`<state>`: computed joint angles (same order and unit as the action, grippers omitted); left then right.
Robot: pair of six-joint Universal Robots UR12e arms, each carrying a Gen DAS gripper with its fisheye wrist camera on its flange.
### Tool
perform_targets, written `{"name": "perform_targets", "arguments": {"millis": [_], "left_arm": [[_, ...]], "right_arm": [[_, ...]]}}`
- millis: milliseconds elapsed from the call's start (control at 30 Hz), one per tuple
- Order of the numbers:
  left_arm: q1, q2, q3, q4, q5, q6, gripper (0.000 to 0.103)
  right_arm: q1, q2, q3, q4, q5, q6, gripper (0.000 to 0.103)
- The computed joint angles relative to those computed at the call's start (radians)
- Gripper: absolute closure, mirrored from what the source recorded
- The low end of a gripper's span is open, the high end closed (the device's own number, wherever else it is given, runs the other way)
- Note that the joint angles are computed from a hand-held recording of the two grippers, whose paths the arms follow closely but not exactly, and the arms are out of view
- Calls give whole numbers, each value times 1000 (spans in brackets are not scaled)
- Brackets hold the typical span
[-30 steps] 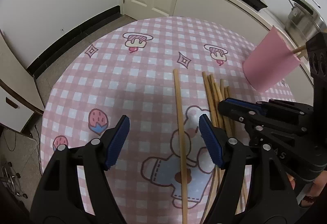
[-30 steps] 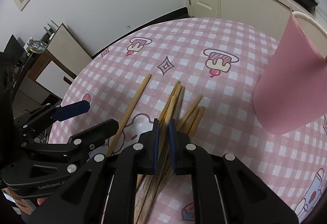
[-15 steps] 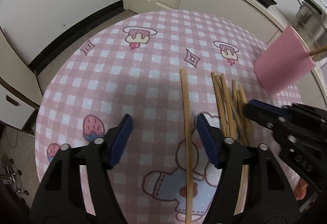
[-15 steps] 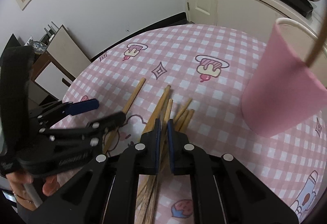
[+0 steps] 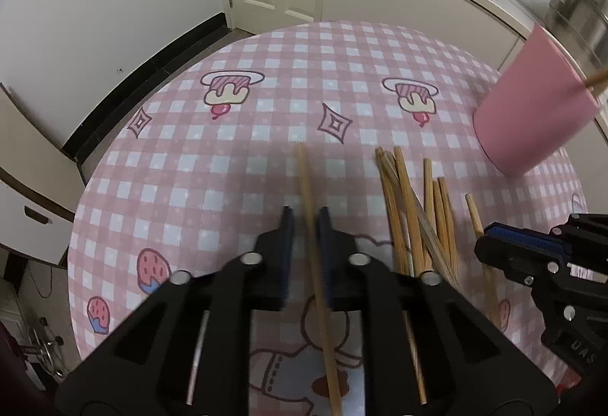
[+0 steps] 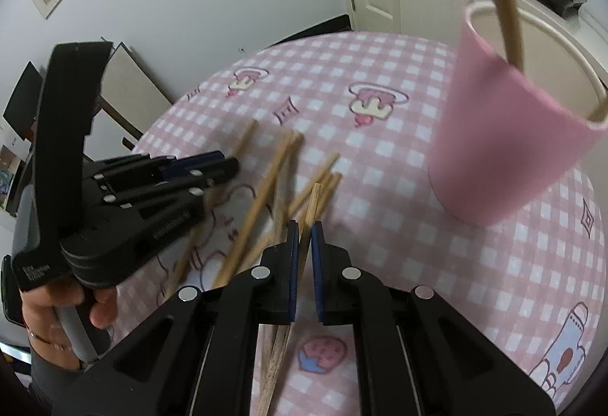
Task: Organize utensils
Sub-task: 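Move the right gripper back to the chopstick pile and grasp another chopstick, then carry the chopstick upright over the pink cup and drop it in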
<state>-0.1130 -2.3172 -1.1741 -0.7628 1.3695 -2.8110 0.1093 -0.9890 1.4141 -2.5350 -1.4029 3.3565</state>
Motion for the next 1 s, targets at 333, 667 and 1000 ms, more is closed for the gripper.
{"name": "perform_targets", "arguments": {"millis": [333, 667, 1000], "left_arm": [[7, 58, -81, -16, 54, 100, 96], [-5, 42, -53, -25, 83, 74, 96], [11, 67, -82, 20, 10, 46, 97]], "right_arm": [[-6, -26, 37, 75, -32, -27, 97], [7, -15, -3, 152, -84, -63, 96], [22, -26, 14, 79, -132, -85, 98]]}}
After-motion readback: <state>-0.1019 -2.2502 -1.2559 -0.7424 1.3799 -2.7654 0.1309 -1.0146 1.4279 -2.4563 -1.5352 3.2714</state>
